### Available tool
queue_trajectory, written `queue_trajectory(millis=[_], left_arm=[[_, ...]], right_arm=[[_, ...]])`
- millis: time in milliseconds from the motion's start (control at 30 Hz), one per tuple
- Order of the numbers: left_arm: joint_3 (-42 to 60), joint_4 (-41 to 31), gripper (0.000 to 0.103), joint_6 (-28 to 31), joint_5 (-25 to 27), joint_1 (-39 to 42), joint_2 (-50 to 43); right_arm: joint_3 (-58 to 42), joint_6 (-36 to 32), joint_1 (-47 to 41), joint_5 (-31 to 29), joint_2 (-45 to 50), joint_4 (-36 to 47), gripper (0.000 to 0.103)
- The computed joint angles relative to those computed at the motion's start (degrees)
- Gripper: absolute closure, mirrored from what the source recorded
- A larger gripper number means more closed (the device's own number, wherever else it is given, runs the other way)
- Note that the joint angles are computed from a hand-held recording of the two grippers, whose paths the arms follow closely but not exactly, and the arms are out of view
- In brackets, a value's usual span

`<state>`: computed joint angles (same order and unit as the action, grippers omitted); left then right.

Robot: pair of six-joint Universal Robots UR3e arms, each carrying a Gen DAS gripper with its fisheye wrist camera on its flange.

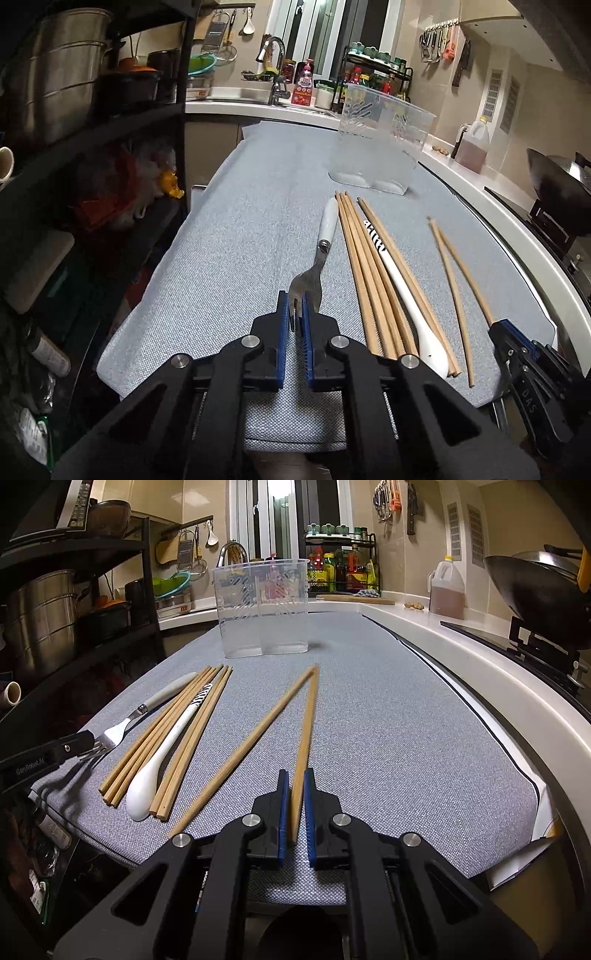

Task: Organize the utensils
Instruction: 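Lift the fork with the left tool while the right tool carries the chopstick toward the clear container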

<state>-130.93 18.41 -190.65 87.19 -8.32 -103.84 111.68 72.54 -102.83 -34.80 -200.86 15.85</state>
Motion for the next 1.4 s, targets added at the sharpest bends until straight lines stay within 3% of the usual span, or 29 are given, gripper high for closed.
queue_trajectory(millis=[133,333,500,733,933,1067,1267,1400], left_arm=[[-0.81,1.31,0.096,0.52,-0.19,0.33,3.31],[0.24,1.15,0.098,1.78,-1.14,0.57,8.55],[3.64,0.57,0.098,3.61,-1.04,0.03,9.62],[11.21,-3.59,0.099,5.36,-2.53,0.36,8.79],[18.85,-8.84,0.100,6.00,-4.97,0.84,7.17],[25.99,-14.77,0.101,7.41,-6.21,0.70,5.27],[31.74,-18.94,0.102,8.62,-7.31,1.23,4.08],[33.22,-19.72,0.102,9.31,-7.36,1.09,4.24]], right_arm=[[0.15,0.61,0.44,0.34,1.90,-1.67,0.096],[0.93,6.03,4.66,5.64,3.84,-9.31,0.096],[-1.44,4.87,4.49,8.06,8.28,-9.76,0.096],[-12.27,-9.65,-0.86,9.49,20.15,3.48,0.096],[-23.97,-24.17,-7.53,6.36,29.78,19.74,0.096],[-33.16,-31.95,-13.46,0.90,35.43,29.83,0.096],[-44.18,-36.71,-21.50,-8.81,40.89,37.58,0.096],[-44.87,-38.12,-22.57,-10.50,41.65,37.94,0.096]])
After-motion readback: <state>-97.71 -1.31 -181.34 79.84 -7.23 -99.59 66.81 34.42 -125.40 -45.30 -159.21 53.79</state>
